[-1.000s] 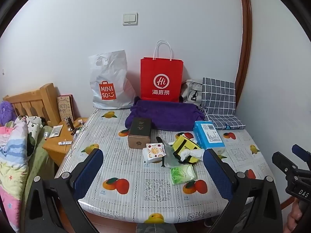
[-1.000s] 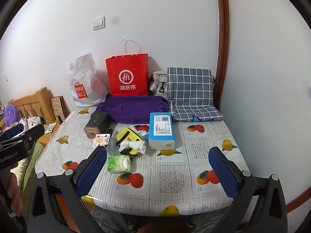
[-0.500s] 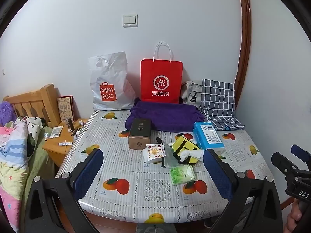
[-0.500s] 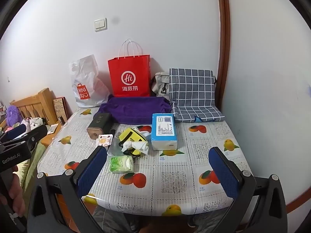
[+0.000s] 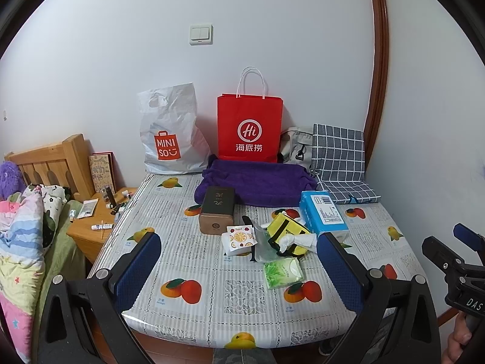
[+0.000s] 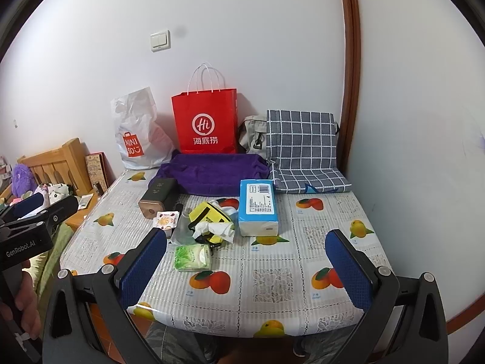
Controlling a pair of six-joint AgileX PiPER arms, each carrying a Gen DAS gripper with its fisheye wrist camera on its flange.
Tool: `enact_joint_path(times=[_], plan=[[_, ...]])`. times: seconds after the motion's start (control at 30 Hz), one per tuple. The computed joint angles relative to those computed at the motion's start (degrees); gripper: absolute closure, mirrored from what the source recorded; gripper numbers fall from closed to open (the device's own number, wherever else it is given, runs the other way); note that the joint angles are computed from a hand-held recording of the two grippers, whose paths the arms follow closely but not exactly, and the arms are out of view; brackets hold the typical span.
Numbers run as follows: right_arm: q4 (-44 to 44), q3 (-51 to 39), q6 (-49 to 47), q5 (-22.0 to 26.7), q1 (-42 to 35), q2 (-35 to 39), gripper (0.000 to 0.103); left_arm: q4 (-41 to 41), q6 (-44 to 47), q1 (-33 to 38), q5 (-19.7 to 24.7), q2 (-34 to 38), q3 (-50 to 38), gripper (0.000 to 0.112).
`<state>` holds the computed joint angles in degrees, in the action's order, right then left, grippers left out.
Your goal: Organize soft objects
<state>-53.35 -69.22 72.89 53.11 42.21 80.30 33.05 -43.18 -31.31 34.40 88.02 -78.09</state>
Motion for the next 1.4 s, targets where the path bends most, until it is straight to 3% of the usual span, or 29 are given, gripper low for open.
enact_joint_path(times=[1.4], plan=[[-0.2,0.8,0.8,-0.4,0.6,-0.5,0.000,1.3,-0.8,-1.1,0.9,-0.5,-0.3,0.009]])
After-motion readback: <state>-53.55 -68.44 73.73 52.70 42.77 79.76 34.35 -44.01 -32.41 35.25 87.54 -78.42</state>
